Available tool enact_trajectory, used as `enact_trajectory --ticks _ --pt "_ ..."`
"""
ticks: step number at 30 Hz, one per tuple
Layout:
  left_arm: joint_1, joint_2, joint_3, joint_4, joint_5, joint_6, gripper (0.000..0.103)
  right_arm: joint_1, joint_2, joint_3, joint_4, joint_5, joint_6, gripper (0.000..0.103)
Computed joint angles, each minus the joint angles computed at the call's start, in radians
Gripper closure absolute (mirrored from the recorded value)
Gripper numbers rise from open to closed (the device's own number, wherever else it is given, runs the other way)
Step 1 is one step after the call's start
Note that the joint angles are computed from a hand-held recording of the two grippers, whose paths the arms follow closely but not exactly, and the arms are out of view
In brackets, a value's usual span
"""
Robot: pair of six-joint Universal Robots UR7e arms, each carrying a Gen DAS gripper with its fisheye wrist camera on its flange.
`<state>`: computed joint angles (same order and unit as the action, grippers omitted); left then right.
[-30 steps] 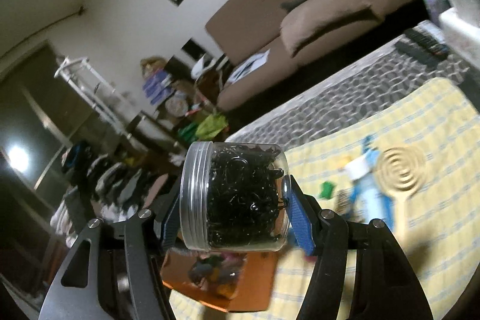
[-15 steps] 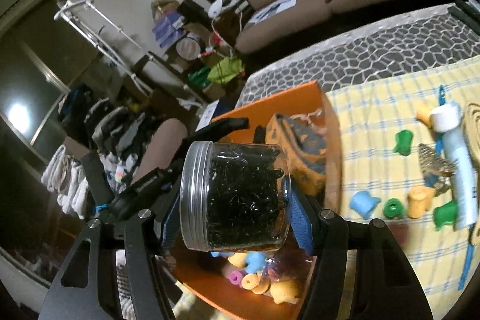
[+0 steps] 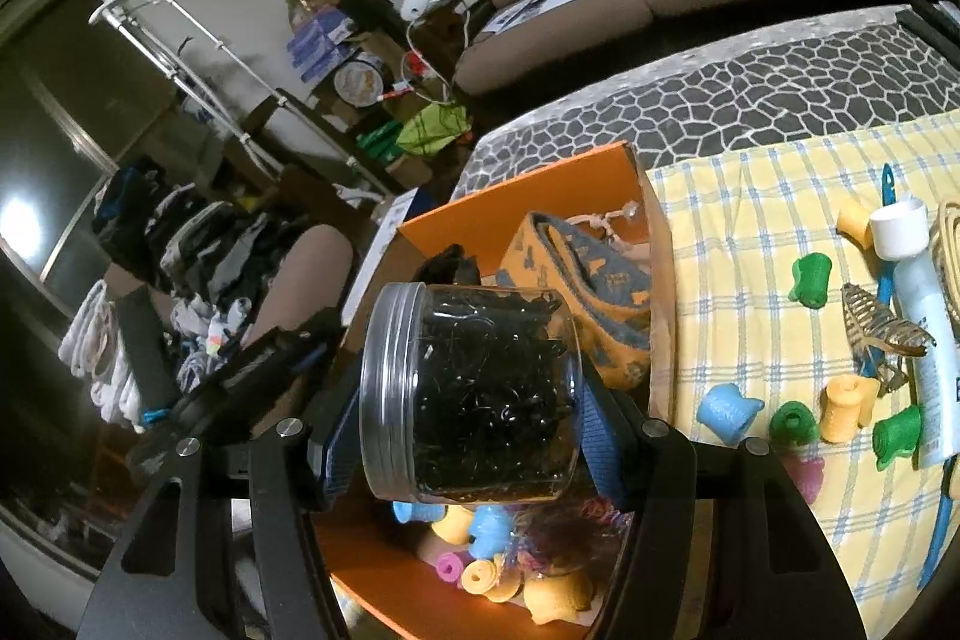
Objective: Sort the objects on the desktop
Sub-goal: 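Lift and carry the jar and headband over the orange cardboard box, then lower the jar and headband into the box and open both tools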
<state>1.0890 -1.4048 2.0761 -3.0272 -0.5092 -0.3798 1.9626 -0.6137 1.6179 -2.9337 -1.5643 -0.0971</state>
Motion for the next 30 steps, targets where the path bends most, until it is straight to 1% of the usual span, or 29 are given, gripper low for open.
enact_trajectory --ticks 4,7,10,13,18,24,29,30 --pt "-0.030 -0.057 0.039 0.058 0.031 -0.042 0.063 0.012 0.008 -0.022 0.005 0.006 0.003 0.039" --pt "-0.033 -0.091 0.057 0.098 0.021 -0.078 0.063 0.024 0.035 -0.073 0.025 0.034 0.020 0.039" --pt "-0.025 -0.098 0.059 0.100 0.000 -0.082 0.063 0.050 0.083 -0.154 0.078 0.033 0.010 0.039" --pt "-0.004 -0.097 0.054 0.118 -0.029 -0.084 0.063 0.082 0.145 -0.252 0.153 -0.008 -0.015 0.039" --pt "0.023 -0.103 0.048 0.148 -0.071 -0.085 0.063 0.111 0.238 -0.374 0.247 -0.078 -0.035 0.039" --pt "0.045 -0.115 0.043 0.157 -0.103 -0.082 0.061 0.120 0.310 -0.451 0.321 -0.133 -0.046 0.039" --pt "0.049 -0.120 0.040 0.174 -0.116 -0.080 0.061 0.128 0.374 -0.529 0.404 -0.211 -0.048 0.039" --pt "0.050 -0.123 0.040 0.174 -0.119 -0.075 0.059 0.128 0.381 -0.538 0.418 -0.223 -0.049 0.039"
